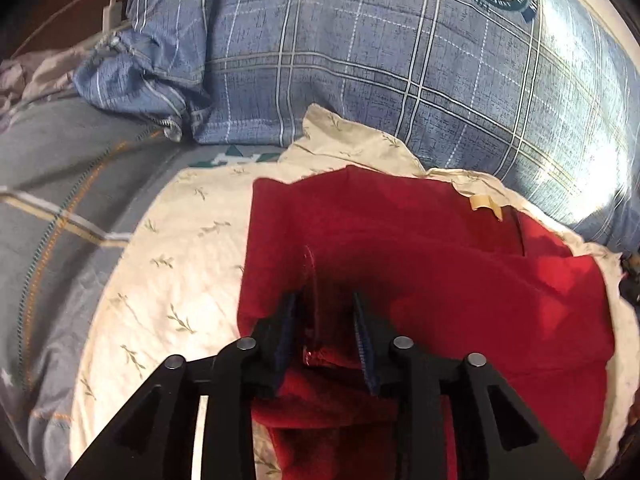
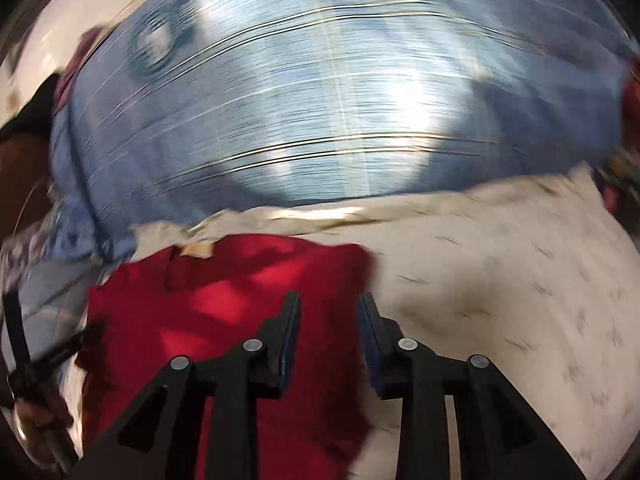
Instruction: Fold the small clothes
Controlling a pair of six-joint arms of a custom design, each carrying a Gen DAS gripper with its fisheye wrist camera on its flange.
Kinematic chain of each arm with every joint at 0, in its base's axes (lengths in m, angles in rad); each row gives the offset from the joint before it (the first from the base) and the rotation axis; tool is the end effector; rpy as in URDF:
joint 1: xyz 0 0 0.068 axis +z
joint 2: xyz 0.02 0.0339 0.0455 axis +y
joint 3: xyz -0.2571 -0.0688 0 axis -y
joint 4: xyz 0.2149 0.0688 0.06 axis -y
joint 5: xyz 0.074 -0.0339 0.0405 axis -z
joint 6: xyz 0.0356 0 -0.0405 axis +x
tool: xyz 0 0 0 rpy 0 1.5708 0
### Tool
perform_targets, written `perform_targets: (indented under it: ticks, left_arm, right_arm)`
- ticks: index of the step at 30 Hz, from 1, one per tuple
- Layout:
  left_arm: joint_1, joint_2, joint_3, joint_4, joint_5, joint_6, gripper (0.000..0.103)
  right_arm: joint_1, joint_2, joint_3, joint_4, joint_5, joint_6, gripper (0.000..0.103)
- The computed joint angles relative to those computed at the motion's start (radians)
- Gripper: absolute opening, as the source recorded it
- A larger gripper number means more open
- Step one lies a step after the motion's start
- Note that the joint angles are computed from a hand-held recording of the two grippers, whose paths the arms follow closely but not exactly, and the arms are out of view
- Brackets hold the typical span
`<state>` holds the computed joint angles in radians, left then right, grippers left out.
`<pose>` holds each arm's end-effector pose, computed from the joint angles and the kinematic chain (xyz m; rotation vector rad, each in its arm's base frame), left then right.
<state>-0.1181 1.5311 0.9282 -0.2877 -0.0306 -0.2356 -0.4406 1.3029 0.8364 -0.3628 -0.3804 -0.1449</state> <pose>0.2879 -0.0331 0.2128 -0.1580 2.4593 -0.1163 0.2256 -0.0918 0.2394 0.1704 2.3248 0.1677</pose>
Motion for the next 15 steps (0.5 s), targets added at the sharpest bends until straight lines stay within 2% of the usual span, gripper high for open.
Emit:
perform_targets:
  ticks: [2,4,5,8,9,10,14,15]
  left_arm:
    - [-0.018,0.008,-0.002,0.004,-0.027,-0.001,0.032]
    - [-0.036,0.019,-0.009,0.015,-0.055,-0.001,0.033]
    - [-0.048,0.027,-0.008,0.022,-0.071,-0.002,0.034]
    - [-0.073,0.041,-0.005,0.037,-0.111,0.004,0.038]
    - [-0.075,0.043,-0.003,0.039,-0.117,0.008,0.039]
    - [-0.079,0.045,-0.003,0.044,-0.124,0.011,0.041]
    - [-0.086,0.043,-0.011,0.055,-0.135,0.016,0.045]
    - [-0.091,0.041,-0.017,0.062,-0.143,0.015,0.046]
  right_arm:
    - [0.076,0.060,0.016,0.025,0.058,0.008,0.024]
    - [0.138,0.171,0.042,0.070,0.199,0.039,0.023]
    - [0.150,0.228,0.064,0.089,0.235,0.052,0.023]
    - [0.104,0.252,0.066,0.109,0.182,0.075,0.022]
    - [0.093,0.225,0.062,0.088,0.166,0.070,0.023]
    - [0.080,0.192,0.052,0.072,0.153,0.060,0.028]
    - [0.020,-0.012,-0.030,-0.049,0.053,-0.046,0.028]
    - [0.020,-0.043,-0.055,-0.054,0.060,-0.065,0.028]
